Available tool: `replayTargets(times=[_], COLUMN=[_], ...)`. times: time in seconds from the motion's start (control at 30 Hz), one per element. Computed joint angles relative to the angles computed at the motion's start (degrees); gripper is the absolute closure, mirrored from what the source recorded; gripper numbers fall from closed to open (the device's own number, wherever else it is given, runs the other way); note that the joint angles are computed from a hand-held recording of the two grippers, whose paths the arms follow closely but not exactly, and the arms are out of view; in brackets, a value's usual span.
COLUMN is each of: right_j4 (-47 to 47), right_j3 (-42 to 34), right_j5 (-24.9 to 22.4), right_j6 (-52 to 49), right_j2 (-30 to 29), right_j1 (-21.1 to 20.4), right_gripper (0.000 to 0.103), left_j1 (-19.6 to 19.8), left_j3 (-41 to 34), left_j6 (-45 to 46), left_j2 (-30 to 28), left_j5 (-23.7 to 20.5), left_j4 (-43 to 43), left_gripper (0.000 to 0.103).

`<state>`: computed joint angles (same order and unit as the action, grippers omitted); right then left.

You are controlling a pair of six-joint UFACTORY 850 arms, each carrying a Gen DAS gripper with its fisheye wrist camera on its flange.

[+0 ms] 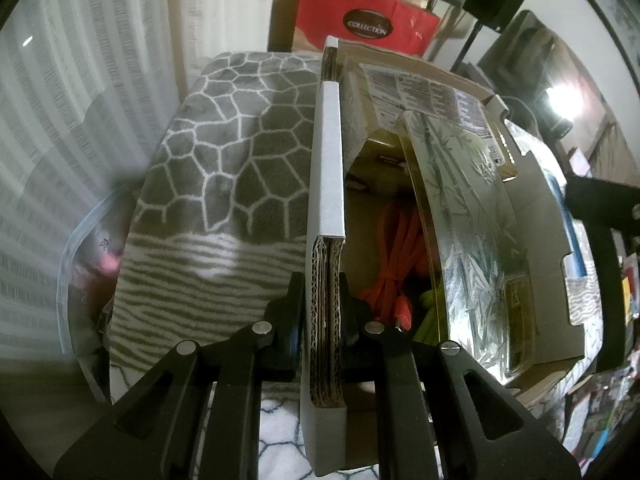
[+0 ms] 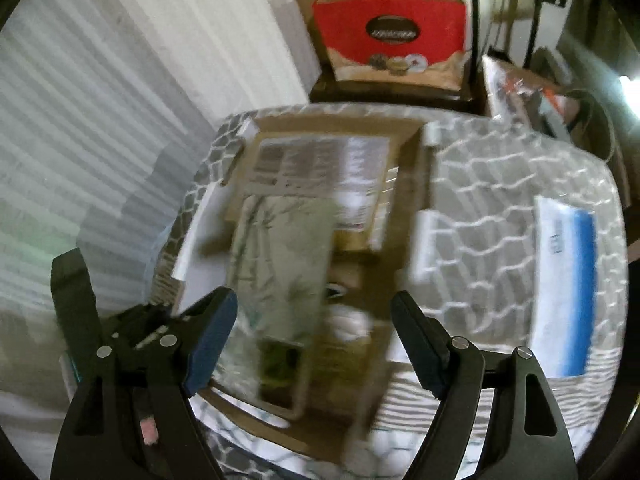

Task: Organize objects
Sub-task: 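Carry the phone case into the tray and open the right gripper, then grasp the blue-and-white mask packet with the right gripper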

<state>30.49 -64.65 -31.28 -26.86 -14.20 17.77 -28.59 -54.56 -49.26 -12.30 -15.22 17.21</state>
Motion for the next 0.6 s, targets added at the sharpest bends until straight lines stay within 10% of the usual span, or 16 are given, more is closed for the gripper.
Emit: replayTargets(times=[0.6], right_j4=[-14.1], right_j3=[0.2], right_j5=[4.1], right_j6=[12.2], right_j2=[-1.7], right_j1=[-13.8], right_gripper=[0.022], left_j1=[-0.1], left_j3=[0.2], left_j6=[-0.8], left_j2=[0.1], left_j5=[-0.1], left_j4=[0.9], left_gripper=[0.091])
